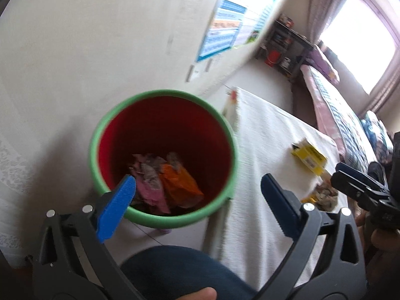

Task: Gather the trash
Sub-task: 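Move both open grippers back from the bucket toward the remaining items, then grasp the yellow candy wrapper with the left gripper while the right gripper grasps the crumpled paper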

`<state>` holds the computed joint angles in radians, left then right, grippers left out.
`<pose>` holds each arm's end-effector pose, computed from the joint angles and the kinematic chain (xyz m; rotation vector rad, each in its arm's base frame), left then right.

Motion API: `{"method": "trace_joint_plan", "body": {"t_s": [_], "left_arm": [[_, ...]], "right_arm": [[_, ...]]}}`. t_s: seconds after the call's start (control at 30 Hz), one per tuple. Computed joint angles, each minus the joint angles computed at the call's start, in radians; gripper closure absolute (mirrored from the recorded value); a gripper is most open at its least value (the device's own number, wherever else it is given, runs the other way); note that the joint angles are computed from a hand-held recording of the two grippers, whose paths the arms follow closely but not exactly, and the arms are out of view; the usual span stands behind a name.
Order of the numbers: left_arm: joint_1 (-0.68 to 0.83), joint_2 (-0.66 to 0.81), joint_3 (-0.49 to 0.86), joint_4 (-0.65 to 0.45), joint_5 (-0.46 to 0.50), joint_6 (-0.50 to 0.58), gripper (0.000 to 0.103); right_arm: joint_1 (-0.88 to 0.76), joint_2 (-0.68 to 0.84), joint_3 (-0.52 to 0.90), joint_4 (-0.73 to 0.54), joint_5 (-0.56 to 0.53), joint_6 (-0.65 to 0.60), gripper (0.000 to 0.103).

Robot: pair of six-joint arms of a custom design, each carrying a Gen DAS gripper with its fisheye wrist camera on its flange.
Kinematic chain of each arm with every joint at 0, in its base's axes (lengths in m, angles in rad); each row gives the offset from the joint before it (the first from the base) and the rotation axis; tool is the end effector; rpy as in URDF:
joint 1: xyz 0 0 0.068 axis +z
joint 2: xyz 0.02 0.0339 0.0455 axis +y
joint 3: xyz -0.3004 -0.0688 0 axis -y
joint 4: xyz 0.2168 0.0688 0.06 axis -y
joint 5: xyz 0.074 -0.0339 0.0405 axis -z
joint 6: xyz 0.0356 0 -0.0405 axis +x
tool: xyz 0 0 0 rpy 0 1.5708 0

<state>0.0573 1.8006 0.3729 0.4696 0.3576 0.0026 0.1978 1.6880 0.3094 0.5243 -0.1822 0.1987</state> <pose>0.2408 0.0013 0.1122 0.0742 2.4914 -0.4260 0.2213 0.0509 0.1283 -0.0825 2.4446 0.3992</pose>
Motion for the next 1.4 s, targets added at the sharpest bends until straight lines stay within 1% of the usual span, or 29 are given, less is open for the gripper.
{"method": "trace_joint_plan", "body": {"t_s": [0.07, 0.27, 0.47, 0.67, 0.77, 0.83, 0.97, 1.13, 1.3, 1.4], "left_arm": [[-0.062, -0.007, -0.010, 0.008, -0.014, -0.026, 0.005], [-0.273, -0.011, -0.016, 0.039, -0.067, -0.128, 0.005], [-0.466, 0.021, 0.004, 0.064, -0.118, -0.222, 0.005], [-0.612, 0.078, 0.033, 0.093, -0.147, -0.298, 0.005], [-0.664, 0.113, 0.046, 0.105, -0.158, -0.327, 0.005], [-0.682, 0.131, 0.056, 0.104, -0.161, -0.332, 0.005], [-0.723, 0.182, 0.081, 0.109, -0.159, -0.353, 0.005], [-0.731, 0.237, 0.109, 0.115, -0.144, -0.377, 0.005], [-0.698, 0.291, 0.136, 0.133, -0.077, -0.409, 0.006], [-0.695, 0.328, 0.168, 0.126, -0.038, -0.418, 0.010]], "right_arm": [[-0.055, -0.026, -0.024, -0.008, -0.020, -0.026, 0.007], [-0.286, -0.108, -0.095, -0.046, -0.098, -0.156, 0.007], [-0.556, -0.154, -0.136, -0.108, -0.199, -0.327, 0.007], [-0.782, -0.126, -0.150, -0.149, -0.276, -0.497, 0.007], [-0.861, -0.102, -0.150, -0.159, -0.298, -0.559, 0.007], [-0.919, -0.060, -0.144, -0.151, -0.313, -0.606, 0.007], [-0.971, 0.020, -0.129, -0.137, -0.327, -0.653, 0.007], [-0.960, 0.119, -0.129, -0.070, -0.325, -0.662, 0.007], [-0.921, 0.215, -0.115, -0.010, -0.310, -0.643, 0.008], [-0.898, 0.274, -0.100, 0.022, -0.300, -0.632, 0.008]]}}
